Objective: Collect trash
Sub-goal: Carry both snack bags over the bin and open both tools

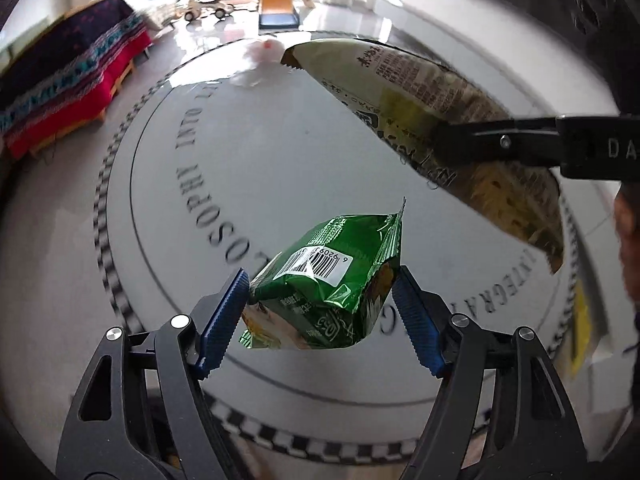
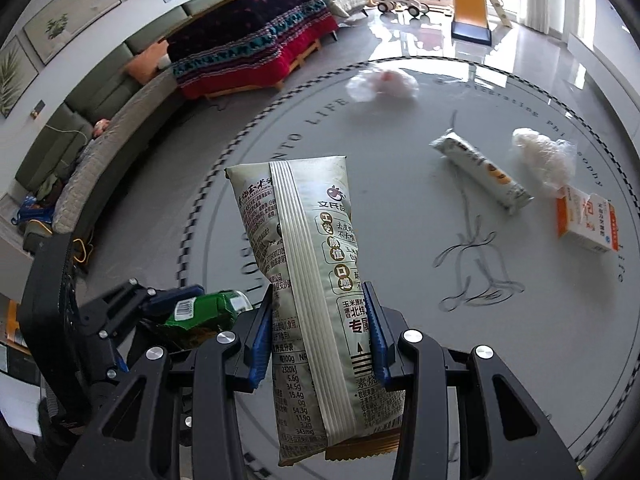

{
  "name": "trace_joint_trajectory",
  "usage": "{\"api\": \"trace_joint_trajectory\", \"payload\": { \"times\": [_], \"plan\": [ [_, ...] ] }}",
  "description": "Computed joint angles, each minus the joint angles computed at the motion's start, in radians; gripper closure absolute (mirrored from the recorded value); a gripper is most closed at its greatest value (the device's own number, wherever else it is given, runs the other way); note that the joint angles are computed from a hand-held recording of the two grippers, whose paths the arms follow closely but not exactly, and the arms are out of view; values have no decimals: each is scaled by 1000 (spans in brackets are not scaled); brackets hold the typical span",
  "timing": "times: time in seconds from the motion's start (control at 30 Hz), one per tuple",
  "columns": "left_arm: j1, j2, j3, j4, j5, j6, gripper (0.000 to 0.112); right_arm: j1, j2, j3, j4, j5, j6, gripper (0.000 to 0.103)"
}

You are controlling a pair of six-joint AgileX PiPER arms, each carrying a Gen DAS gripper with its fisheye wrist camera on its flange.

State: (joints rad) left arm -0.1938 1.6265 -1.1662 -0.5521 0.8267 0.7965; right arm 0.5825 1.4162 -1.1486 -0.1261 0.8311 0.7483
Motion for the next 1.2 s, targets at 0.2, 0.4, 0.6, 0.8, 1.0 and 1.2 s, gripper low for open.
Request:
{"api": "trace_joint_trajectory", "payload": {
  "times": [0.2,0.4,0.6,0.8,1.0,1.2],
  "plan": [
    [150,-51,97,-170,70,153,52,131,10,-41,-87,29,138,61],
    [324,-127,190,-231,121,300,54,271,83,-144,-152,65,227,61],
    [523,-212,250,-235,202,413,54,376,208,-301,-158,84,228,61],
    [781,-234,262,-213,247,515,54,459,397,-530,-109,112,146,61],
    [1015,-229,280,-190,251,631,54,517,590,-786,-38,174,61,61],
    [1162,-169,297,-168,218,694,54,554,816,-1131,41,297,-30,61]
  ]
}}
